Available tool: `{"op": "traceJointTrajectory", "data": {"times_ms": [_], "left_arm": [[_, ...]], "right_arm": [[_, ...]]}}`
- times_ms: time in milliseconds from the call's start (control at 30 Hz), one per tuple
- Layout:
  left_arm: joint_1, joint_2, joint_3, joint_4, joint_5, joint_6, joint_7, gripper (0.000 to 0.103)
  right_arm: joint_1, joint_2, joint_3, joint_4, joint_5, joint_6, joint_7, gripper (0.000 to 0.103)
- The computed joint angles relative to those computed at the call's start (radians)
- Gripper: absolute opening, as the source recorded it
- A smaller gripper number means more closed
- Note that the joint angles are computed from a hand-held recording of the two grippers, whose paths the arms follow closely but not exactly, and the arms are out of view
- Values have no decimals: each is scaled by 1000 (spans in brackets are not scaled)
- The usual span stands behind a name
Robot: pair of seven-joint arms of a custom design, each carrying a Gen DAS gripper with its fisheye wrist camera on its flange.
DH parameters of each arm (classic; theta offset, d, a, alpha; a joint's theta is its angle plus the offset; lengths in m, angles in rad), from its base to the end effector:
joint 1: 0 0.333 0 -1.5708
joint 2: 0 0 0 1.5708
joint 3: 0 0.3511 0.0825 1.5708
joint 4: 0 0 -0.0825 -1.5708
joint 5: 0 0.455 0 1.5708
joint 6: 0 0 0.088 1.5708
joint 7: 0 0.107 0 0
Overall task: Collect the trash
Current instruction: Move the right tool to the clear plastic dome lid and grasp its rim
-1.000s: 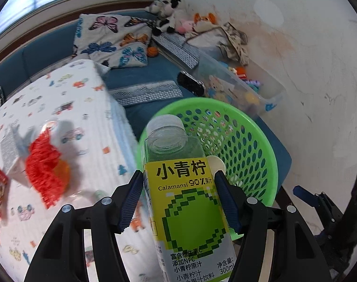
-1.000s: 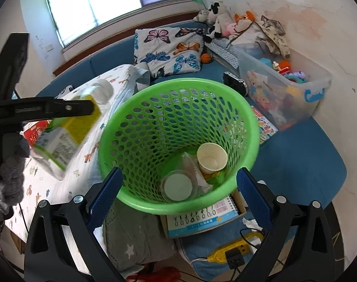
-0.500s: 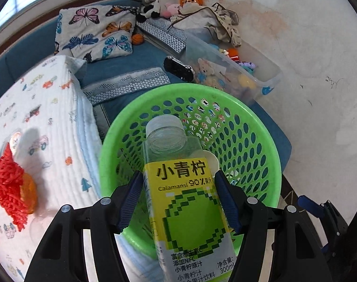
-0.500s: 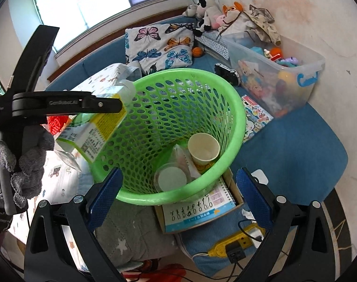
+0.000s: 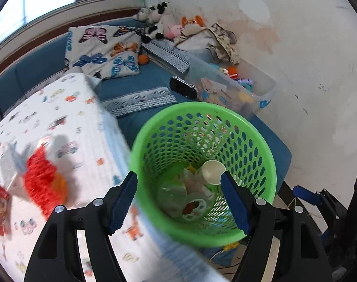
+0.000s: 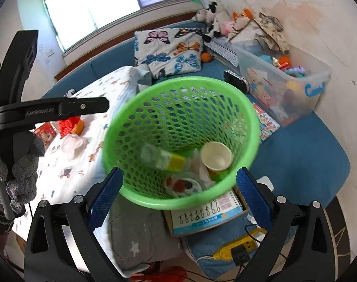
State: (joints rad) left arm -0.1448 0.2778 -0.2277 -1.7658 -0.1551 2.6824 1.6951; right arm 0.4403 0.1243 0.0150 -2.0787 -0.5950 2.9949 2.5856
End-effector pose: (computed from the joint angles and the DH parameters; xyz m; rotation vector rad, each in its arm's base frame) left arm 0.7074 -0.2542 0.4850 -1.5749 2.2546 -0.8699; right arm 0.5860 0.3312 0.4465 -1.6661 1.6761 -0.4353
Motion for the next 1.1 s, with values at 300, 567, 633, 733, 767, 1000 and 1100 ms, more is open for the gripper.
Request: {"op": "traceJointTrajectory", "data": {"times_ms": [300, 567, 633, 733, 767, 1000, 1100], "left_arm": [[37, -138, 48, -172, 11, 78, -67, 71], [82, -220, 95, -276, 64, 115, -179, 71], [97, -235, 107, -295, 79, 121, -212, 71], [118, -253, 119, -314, 107, 127, -254, 71], [126, -259, 124, -321, 115, 130, -271, 71], [165, -285, 140, -357, 137, 136, -322, 71], [175, -286, 142, -361, 141, 133, -330, 71]], "right_arm": [[22, 61, 34, 105, 106, -4, -165, 96], [50, 143, 53, 236, 238, -21, -353, 96], [50, 174, 68, 281, 281, -35, -413, 96], [31, 225, 112, 349, 376, -57, -524, 95], [27, 244, 126, 375, 408, -69, -559, 94], [44, 366, 169, 533, 545, -145, -744, 89], [69, 425, 164, 614, 571, -196, -792, 86]]}}
